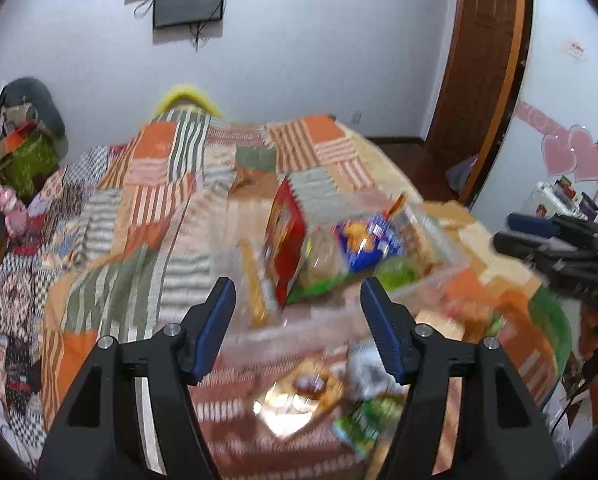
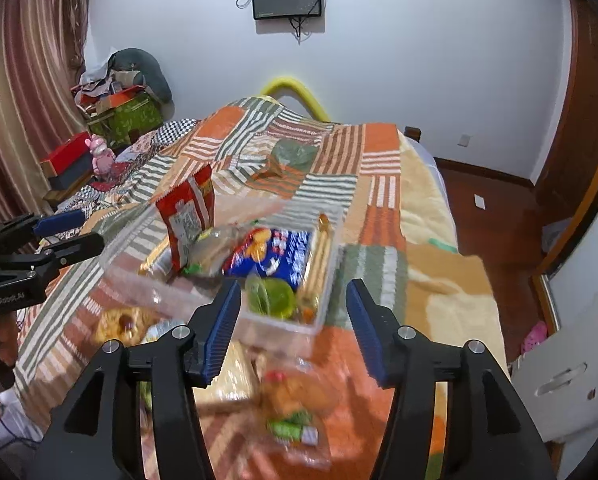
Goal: Organize snacks
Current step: 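Grasp the nut snack bag with left tool while right tool grasps green-label meatball bag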
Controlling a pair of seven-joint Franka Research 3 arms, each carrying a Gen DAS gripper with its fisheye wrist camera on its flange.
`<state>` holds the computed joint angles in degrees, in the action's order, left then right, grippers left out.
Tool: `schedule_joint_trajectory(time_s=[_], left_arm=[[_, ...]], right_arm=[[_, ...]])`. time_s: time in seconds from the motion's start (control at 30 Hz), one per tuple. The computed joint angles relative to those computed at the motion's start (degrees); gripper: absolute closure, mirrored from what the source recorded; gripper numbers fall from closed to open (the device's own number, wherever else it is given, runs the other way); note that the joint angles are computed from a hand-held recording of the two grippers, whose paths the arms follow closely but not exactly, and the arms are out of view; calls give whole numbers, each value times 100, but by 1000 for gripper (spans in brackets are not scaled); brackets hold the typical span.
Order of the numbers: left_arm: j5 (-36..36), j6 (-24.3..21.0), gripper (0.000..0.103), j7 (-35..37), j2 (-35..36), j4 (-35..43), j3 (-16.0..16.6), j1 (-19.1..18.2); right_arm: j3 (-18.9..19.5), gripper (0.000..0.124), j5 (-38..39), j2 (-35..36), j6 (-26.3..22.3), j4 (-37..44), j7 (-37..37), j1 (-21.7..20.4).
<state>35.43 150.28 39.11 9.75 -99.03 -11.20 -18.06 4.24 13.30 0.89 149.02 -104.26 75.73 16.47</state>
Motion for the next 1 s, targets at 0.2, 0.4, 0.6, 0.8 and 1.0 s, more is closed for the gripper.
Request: schedule_joint_trajectory(time_s=[0.2, 0.4, 0.6, 0.8, 1.0], left_arm=[[-737, 57, 38, 320, -288, -747, -119, 166], [-1340, 65, 38, 637, -214, -960, -206, 209], [-1314, 63, 29, 561, 53, -736, -181, 77], [-990, 11, 17, 287, 330, -441, -89, -68], [-862, 68, 14, -13, 334, -507, 2, -67]], right_arm=[[-36, 68, 21, -233, -147, -421, 79, -56], [-30, 67, 50, -265, -380, -664, 150, -79], [-28, 67, 115, -176, -525, -675, 141, -75], [-17, 67, 209, -62, -636, -631, 73, -57], [-6, 64, 191, -93, -583, -724, 98, -31]])
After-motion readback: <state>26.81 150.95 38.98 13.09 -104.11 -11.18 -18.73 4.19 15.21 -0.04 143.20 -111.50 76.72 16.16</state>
